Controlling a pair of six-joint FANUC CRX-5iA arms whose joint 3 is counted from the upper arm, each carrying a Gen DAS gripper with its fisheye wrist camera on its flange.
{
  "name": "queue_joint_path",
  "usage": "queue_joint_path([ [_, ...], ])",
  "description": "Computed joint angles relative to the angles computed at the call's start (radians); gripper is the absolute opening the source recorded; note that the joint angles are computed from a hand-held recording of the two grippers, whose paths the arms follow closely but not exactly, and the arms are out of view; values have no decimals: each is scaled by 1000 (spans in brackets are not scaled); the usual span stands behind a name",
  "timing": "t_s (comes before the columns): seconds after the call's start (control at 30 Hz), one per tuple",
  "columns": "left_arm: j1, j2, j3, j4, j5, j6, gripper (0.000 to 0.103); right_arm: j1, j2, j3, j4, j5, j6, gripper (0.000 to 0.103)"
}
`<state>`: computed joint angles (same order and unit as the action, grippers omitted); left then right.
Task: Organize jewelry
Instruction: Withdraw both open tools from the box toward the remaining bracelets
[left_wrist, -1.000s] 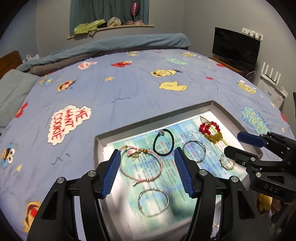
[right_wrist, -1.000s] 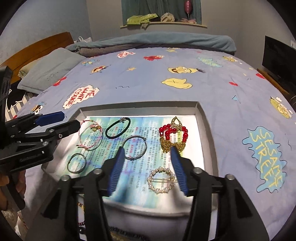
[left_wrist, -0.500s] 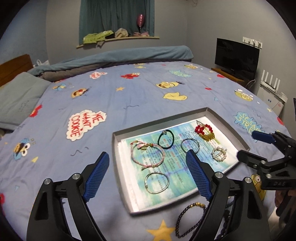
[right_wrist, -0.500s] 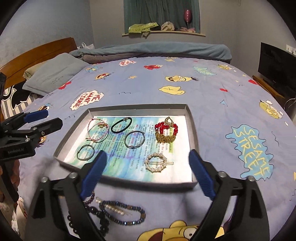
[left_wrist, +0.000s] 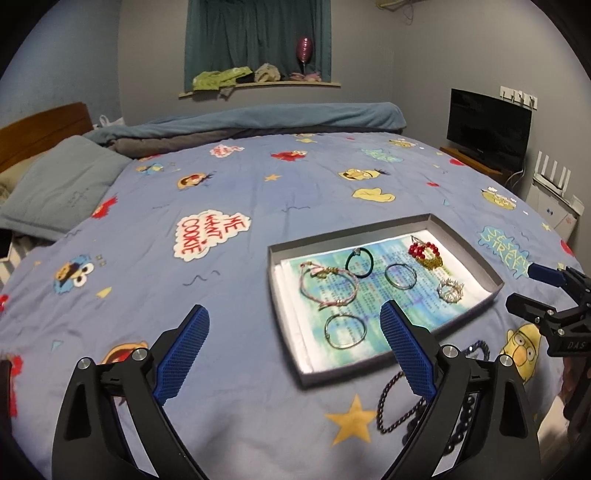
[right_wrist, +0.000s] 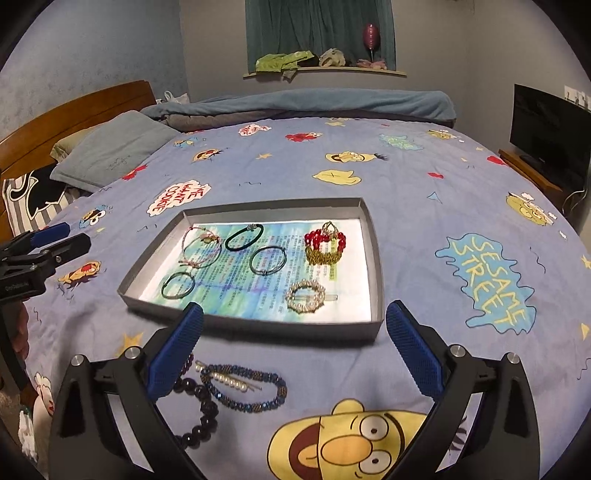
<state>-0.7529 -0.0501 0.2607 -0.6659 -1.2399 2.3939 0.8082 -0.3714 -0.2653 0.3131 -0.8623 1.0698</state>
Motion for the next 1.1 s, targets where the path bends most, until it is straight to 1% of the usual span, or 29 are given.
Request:
queue_joint_path([
  [0.13, -18, -30, -43, 1, 1, 36, 94, 17, -24, -27, 15, -7, -9, 98],
  [0.4, -38, -51, -113, 33, -1, 50, 94, 27, -56, -65, 7, -27, -1, 98],
  [0.53, -43, -54, -147, 56, 22, 61, 94, 30, -70, -82, 1, -32, 3, 98],
  [0.63, -61, -58, -175, 60, 59, 79, 94, 30, -75, -90, -13, -41, 14, 98],
  [0.8, -97, -36, -184, 66, 88, 90, 94, 27, -88, -100, -58, -55, 60, 98],
  [0.9, -110, -18, -190, 79, 114, 96, 94, 30, -97, -114, -66, -64, 61, 98],
  [1.03, -126, 24, -179, 91, 111, 73, 94, 34, -103, -125, -76, -75, 64, 98],
  [1.1, -132, 28, -184, 90, 117, 82, 93, 36, -106, -131, -76, -80, 64, 98],
])
